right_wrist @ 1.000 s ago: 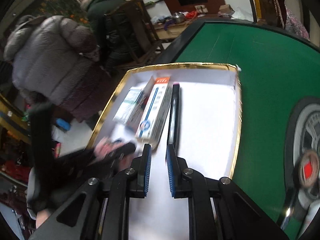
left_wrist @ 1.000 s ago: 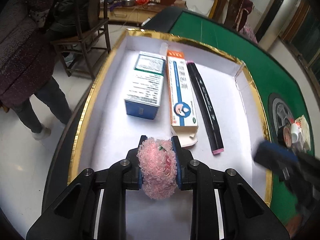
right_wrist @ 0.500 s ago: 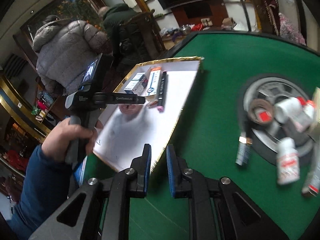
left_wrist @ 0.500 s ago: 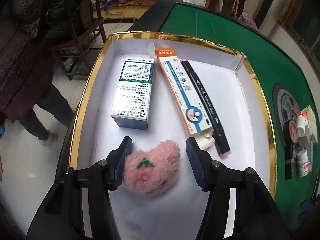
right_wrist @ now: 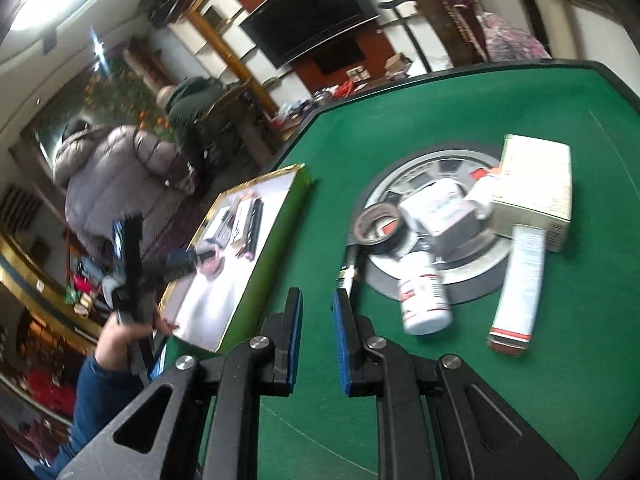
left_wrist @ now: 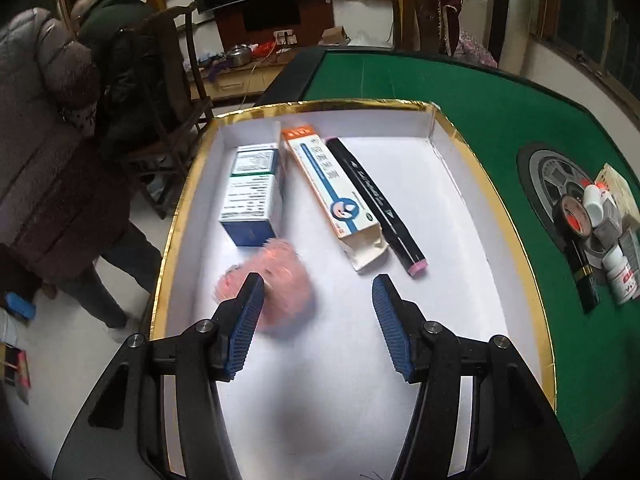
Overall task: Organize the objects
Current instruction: 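Move the left tool over the black lipstick while the right tool moves over the white pill bottle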
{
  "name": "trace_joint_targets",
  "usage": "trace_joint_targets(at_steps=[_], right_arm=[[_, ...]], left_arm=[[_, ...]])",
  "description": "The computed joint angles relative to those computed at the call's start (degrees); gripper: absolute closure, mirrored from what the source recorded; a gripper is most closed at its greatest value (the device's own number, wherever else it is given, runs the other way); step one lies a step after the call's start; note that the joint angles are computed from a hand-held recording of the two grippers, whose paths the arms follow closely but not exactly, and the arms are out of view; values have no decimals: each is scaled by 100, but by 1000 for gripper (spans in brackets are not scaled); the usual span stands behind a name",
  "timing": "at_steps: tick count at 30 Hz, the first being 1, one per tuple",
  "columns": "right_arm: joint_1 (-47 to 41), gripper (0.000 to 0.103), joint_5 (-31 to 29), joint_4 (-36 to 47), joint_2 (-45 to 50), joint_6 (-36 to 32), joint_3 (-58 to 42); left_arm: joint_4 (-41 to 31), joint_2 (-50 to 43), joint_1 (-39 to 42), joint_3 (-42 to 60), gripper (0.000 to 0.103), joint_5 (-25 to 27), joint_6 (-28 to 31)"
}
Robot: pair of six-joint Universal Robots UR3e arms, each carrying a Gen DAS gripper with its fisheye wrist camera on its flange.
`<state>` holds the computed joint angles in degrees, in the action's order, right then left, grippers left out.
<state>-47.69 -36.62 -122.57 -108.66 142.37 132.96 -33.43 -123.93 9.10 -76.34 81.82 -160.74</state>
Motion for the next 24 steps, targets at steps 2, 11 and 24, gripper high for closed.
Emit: trace_joint_targets(at_steps=[2, 11, 24], right_arm=[[-135, 89, 37, 210, -87, -153, 4], [-613, 89, -2, 1105, -554, -763, 76], [-868, 88, -230, 575, -203, -535, 195]], left_arm=[[577, 301, 64, -638, 46, -108, -22], [2083, 1592, 338, -2990, 46, -332, 494], [-720, 2162, -633, -1723, 44, -1596, -129]])
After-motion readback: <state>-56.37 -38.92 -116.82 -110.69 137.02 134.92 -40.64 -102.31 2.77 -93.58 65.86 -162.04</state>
